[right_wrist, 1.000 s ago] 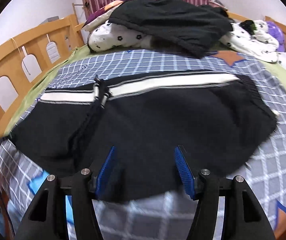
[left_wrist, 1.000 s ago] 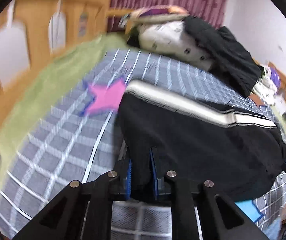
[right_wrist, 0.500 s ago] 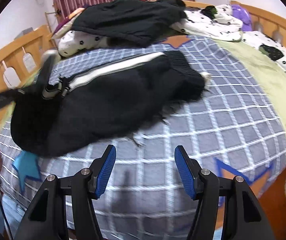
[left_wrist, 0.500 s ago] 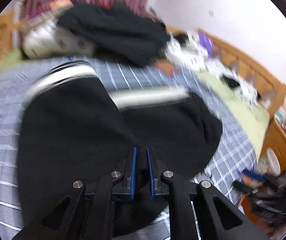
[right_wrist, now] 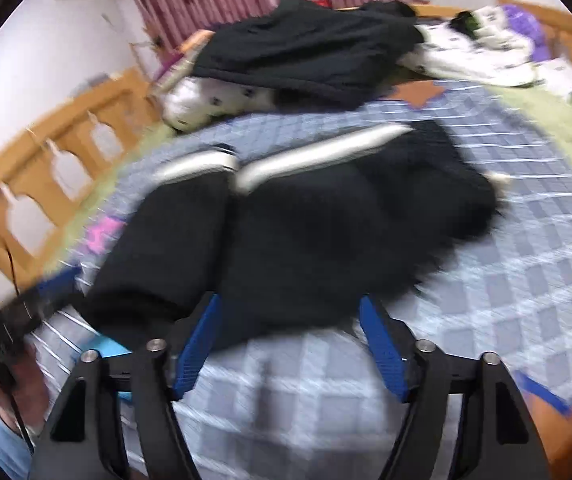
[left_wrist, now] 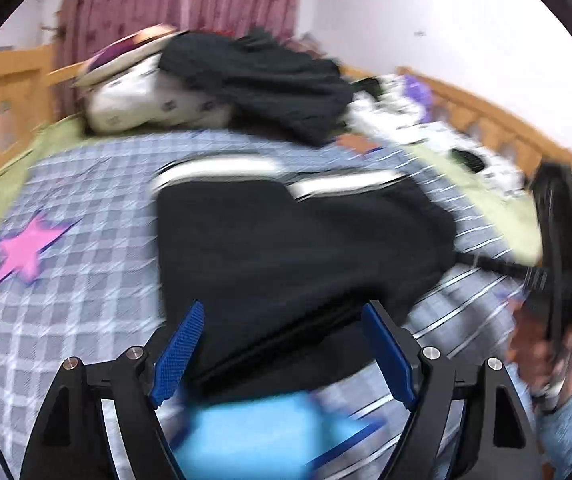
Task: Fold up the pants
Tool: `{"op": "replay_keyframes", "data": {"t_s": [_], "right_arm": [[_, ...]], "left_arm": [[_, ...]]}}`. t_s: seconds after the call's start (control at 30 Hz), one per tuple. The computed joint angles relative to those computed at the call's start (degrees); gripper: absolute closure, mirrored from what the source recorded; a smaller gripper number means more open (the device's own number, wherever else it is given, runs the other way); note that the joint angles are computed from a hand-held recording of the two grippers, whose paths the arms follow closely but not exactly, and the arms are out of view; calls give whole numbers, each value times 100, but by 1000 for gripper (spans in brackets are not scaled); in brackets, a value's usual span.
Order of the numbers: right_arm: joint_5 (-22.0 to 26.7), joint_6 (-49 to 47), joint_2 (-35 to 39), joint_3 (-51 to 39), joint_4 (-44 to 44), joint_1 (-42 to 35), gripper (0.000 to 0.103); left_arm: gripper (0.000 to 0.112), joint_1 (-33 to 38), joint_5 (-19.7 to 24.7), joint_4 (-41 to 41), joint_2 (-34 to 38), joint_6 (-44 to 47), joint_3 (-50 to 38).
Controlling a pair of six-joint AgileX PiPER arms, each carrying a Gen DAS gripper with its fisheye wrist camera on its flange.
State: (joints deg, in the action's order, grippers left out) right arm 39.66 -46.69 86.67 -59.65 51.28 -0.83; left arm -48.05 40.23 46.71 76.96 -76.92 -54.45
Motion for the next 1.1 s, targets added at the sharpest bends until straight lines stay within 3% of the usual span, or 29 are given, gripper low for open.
{"op": "replay_keyframes", "data": {"t_s": [0.13,0.27,0.33,0.37,0.47,0.53,0.63,0.73,0.83,0.93,1.0,1.1], "right_arm": [[494,-93,1225,-814,1052,448,30],[594,514,2222,-1616,980,886,31],[897,340,2360,-1850,1171,878,79],[1242,402,2450,-2114,1166,848,85],[1342,-222,2035,-2080,1627,642,87],[1430,-329,1799,-2264,1544,510,88],[1620,-331,1734,-2733,1304,286,89],[1793,-320,1769,-3244,978,-133,91],[1668,-636,1713,-3347,975,-804,93],[1589,-645,1942,-3397,827,-1545,93],[1531,-388,2194,-3430,457,-1766,96],[637,-95,2452,-2922,-535,-1674,97]], "left_arm": [[33,444,-279,-486,-355,-204,700],[33,687,-921,-538,-284,-465,1016],[33,876,-1453,-888,39,-222,939],[33,829,-1514,-805,207,-376,846],[31,548,-1295,-38,795,-1339,465],[27,269,-823,325,1163,-1645,119],[25,-33,196,151,1776,-1229,-640],[25,-167,586,40,1928,-930,-963],[27,-209,369,195,1795,-942,-884],[27,-49,-598,326,1516,-979,-559],[27,98,-895,-155,1606,-444,-704],[27,172,-928,-406,1704,-178,-818]]}}
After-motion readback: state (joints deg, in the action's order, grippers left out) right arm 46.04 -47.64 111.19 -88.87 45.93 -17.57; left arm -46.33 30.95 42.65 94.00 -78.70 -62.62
